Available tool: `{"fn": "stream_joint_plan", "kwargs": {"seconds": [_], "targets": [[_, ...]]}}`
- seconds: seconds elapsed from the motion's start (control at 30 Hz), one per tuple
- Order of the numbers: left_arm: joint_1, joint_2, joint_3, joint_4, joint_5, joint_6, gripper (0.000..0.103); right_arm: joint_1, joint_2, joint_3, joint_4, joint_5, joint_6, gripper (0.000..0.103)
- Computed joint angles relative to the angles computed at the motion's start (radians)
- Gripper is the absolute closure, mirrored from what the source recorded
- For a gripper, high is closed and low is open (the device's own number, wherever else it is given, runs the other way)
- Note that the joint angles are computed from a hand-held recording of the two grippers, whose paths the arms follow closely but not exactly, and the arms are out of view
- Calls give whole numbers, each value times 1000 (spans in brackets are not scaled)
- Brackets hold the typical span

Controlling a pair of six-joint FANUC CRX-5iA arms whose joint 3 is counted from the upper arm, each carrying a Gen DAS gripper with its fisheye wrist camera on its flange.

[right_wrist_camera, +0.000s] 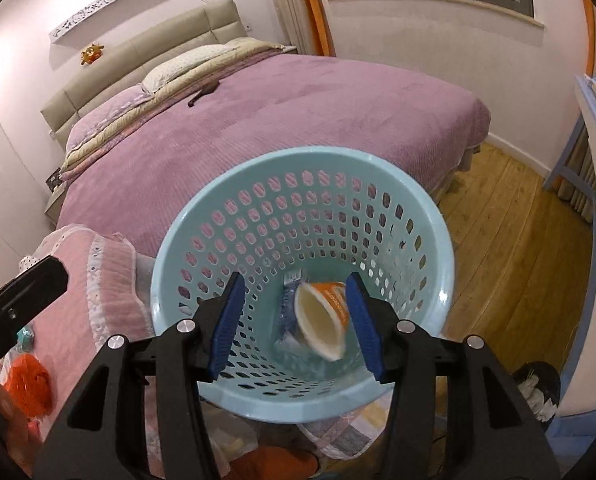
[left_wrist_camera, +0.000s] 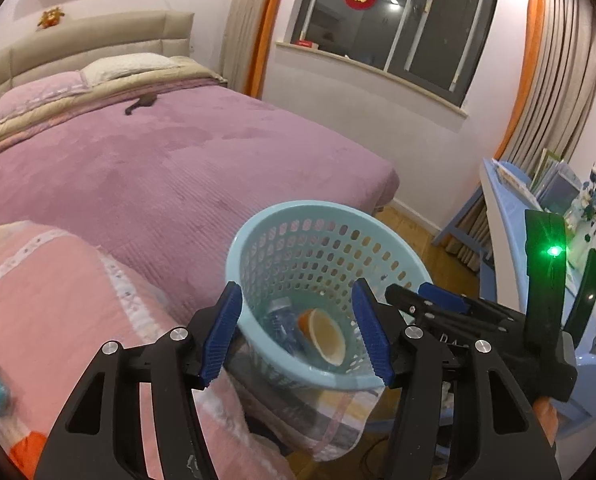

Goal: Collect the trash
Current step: 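Carry both items to the blue basket and open both tools to drop them, then grasp the orange plastic bag with right tool while left tool grasps cardboard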

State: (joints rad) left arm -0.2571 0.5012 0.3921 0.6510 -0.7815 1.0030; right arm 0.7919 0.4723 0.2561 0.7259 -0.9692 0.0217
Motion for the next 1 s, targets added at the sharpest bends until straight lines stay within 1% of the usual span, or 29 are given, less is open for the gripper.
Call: {"fn": "stream_joint_plan", "kwargs": {"seconds": [0.2, 0.33, 0.43, 0.53, 0.67, 0.73, 0.77, 0.8, 0.87, 0.97, 1.0], "targets": [[33, -116, -157, 92, 60, -73, 47, 37, -17, -13, 65, 34, -4, 54], [68, -222, -295, 186, 114, -151, 47, 73, -15, -4, 120, 73, 6, 54], [99, -288, -363, 204, 138, -164, 47, 99, -1, 21, 161, 113, 22, 54], [138, -357, -422, 192, 156, -161, 47, 124, 13, 39, 203, 163, 36, 54], [205, -450, -517, 214, 168, -184, 47, 156, 57, 99, 212, 214, 100, 54], [240, -493, -551, 183, 177, -162, 47, 169, 86, 142, 185, 230, 153, 50], [259, -514, -569, 164, 182, -151, 45, 178, 109, 180, 156, 231, 194, 46], [275, -532, -584, 141, 187, -135, 41, 184, 130, 214, 131, 225, 226, 45], [317, -574, -616, 71, 199, -86, 39, 197, 178, 297, 58, 214, 313, 44], [382, -616, -650, 25, 172, -50, 39, 209, 253, 427, -47, 184, 438, 44], [400, -625, -660, 18, 162, -43, 39, 213, 288, 490, -92, 161, 486, 42]]}}
